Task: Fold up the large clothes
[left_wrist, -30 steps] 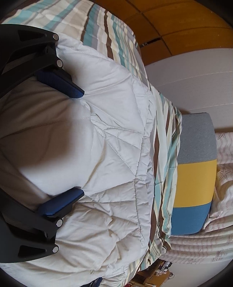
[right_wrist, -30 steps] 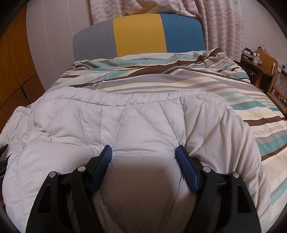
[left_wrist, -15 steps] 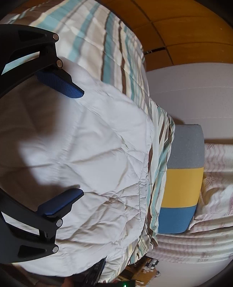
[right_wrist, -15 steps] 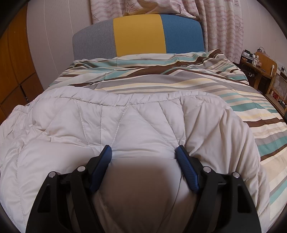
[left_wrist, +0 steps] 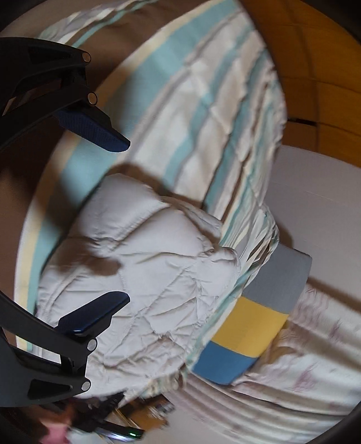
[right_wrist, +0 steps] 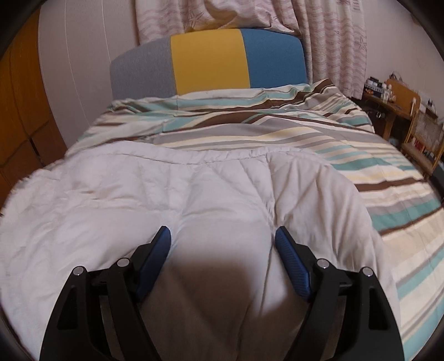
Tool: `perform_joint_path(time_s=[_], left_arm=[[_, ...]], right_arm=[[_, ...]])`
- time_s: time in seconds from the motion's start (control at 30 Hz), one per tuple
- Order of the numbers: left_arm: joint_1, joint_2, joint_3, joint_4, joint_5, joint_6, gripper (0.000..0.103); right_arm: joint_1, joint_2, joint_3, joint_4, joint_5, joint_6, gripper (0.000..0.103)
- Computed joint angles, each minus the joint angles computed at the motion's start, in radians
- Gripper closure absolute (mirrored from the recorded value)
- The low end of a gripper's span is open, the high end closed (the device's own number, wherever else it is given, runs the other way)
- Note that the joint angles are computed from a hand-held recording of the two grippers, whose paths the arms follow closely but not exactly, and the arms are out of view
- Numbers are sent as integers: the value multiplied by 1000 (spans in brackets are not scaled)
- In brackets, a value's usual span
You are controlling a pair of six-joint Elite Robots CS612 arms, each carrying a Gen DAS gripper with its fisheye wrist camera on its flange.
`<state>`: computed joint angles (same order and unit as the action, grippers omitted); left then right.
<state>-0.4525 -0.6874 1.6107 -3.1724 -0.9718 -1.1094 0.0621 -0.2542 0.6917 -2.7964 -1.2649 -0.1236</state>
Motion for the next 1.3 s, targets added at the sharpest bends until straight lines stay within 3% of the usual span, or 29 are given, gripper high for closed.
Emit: perform_joint_path(time_s=[0.17,0.4,0.47,0.57,0.77,0.9,1.0,1.13,1.3], left_arm=[[-6,27,23,-187,-71,-30,11],[5,74,-42,-255,-131,91,11],[7,85,-55,-266,-125,82,11],[7,89,-55,-284,-118,48,11],[-1,94,-46,-301,-181,-37,16],[14,113,-83,-280,-206,-46,16],[27,135,-107,-320,-196,-119,16],[33,159,-120,-354,-127,-249,48],[22,153,-114,-399,-103,-217,73]], right_arm=[[-19,-110,216,-113,118,-3,34],[-25,-209,424,-232,263,-108,59],[-17,-224,462,-252,260,-162,64],[1,-224,479,-257,185,-204,69],[20,-179,416,-143,117,-247,69],[26,-169,413,-149,95,-271,69],[23,-166,415,-153,109,-266,69],[16,-169,427,-162,121,-270,69],[14,-167,427,-166,129,-270,69]])
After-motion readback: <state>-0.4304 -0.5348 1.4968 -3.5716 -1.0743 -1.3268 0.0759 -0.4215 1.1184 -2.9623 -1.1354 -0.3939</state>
